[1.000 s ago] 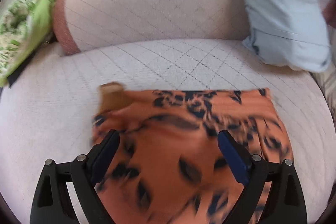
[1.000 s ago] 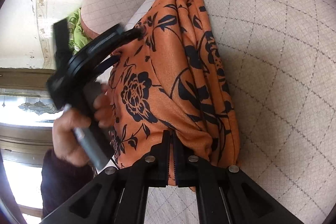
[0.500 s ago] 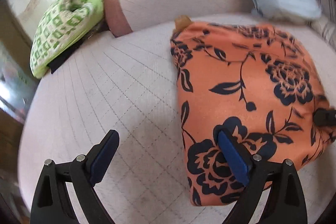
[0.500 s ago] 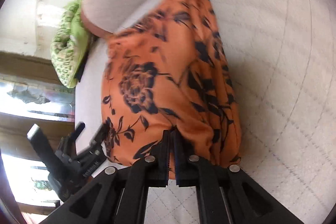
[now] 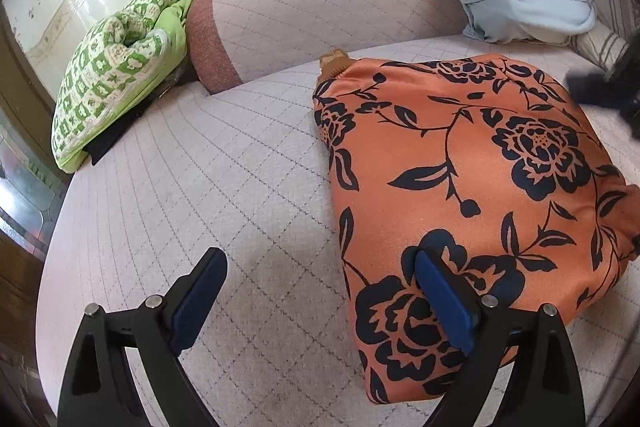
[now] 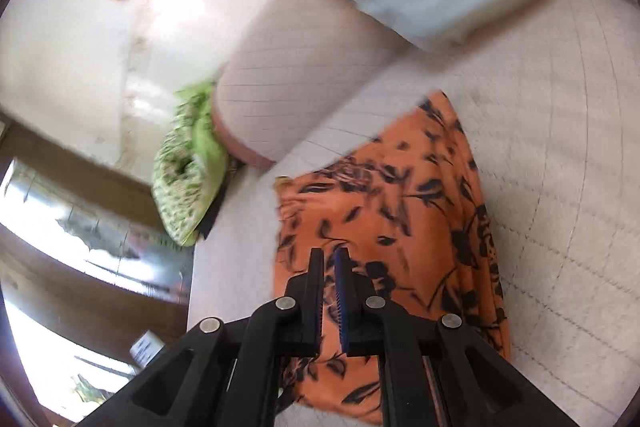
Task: Fold small clothes
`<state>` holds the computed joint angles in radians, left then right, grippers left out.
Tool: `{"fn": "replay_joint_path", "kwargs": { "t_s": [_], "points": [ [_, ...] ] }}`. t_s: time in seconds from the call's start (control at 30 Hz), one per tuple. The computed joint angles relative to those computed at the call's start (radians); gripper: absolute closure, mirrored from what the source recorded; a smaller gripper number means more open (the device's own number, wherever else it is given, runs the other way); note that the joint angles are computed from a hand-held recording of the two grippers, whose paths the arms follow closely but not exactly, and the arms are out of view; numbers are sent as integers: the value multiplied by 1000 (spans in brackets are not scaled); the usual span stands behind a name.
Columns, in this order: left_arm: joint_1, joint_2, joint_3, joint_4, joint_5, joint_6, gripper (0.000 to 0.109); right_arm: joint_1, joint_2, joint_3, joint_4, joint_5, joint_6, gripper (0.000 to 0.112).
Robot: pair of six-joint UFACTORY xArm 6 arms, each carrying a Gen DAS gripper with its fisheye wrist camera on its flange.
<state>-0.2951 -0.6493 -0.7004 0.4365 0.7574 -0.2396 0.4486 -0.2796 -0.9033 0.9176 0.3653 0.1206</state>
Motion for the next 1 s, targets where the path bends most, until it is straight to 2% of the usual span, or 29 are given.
{"fn": "replay_joint_path", "kwargs": {
  "t_s": [0.1, 0.13, 0.2, 0.27, 0.57, 0.73, 0.83, 0.9, 1.0],
  "points": [
    [0, 0, 8, 4, -12, 0, 13, -27, 67, -16, -191, 102, 189, 107],
    [2, -2, 12, 5, -18, -3, 13, -24, 79, -16, -211, 110, 219, 107],
    [3, -5, 15, 5, -20, -9, 13, -19, 78, -6, -151, 81, 192, 107],
    [0, -5, 14, 10, -15, -17, 13, -27, 59, -7, -149, 110, 173, 107],
    [-26, -3, 1, 60, 26, -75, 13, -22, -21, 32, -100, 110, 95, 105],
    [-36, 3, -2, 82, 39, -103, 13, -1, -25, 8, -161, 148, 89, 105],
    [-38, 8, -1, 83, 45, -111, 12, -14, 23, -19, -291, 264, 183, 106],
    [-35, 13, -14, 63, 60, -100, 12, -13, 21, 3, -255, 245, 185, 107],
    [2, 21, -58, -69, 98, -31, 12, -26, 3, -9, -233, 278, 157, 106]
  ]
}}
